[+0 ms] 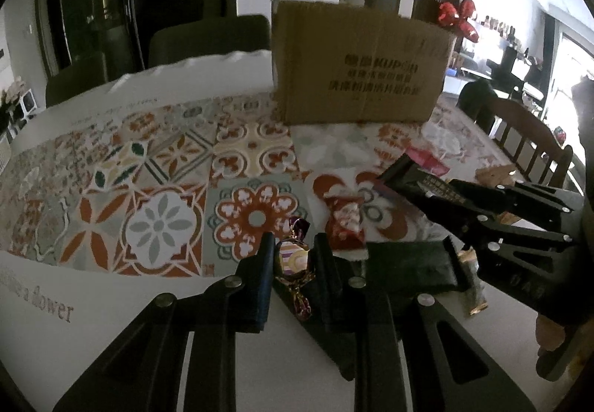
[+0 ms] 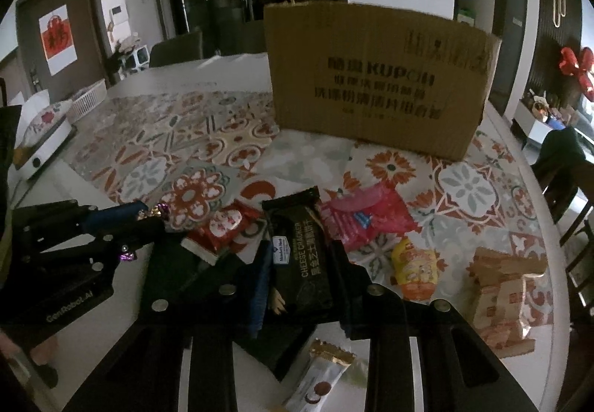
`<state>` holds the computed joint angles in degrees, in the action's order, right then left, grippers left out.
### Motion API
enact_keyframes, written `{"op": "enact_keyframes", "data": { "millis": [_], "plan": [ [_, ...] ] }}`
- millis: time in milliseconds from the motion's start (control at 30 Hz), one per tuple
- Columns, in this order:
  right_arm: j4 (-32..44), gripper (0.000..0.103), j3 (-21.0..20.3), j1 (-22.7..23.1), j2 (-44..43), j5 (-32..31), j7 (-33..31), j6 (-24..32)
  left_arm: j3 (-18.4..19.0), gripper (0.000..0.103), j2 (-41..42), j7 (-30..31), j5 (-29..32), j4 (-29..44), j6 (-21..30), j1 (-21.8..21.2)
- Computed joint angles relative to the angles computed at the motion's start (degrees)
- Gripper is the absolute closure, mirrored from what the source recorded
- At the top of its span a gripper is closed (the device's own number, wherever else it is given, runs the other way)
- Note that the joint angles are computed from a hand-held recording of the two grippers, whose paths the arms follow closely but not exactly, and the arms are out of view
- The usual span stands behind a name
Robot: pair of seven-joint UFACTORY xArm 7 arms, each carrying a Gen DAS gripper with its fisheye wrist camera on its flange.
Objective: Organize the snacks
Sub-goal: 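Grasp the wrapped candy with the left tool while the right tool grasps another cheese cracker bar, then carry the candy and cracker bar over the cardboard box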
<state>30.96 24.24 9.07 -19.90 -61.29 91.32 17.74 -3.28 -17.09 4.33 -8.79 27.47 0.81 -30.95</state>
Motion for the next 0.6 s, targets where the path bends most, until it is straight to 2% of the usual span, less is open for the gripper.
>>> {"op": "enact_keyframes", "data": {
  "millis": [233,600],
  "plan": [
    [-0.4,0.071,1.2,-0.1,-4.1,1.4,0.3,0.9,2.2,0.081,-2.4,1.4,-1.0,0.4,-0.5,-2.9],
    [-1.4,0.071,5.0,-3.4,-10.6,5.7,-0.5,0.8,3.6,0.081,-3.7,2.9,-0.7,2.7,-2.3,-5.3]
  ]
}}
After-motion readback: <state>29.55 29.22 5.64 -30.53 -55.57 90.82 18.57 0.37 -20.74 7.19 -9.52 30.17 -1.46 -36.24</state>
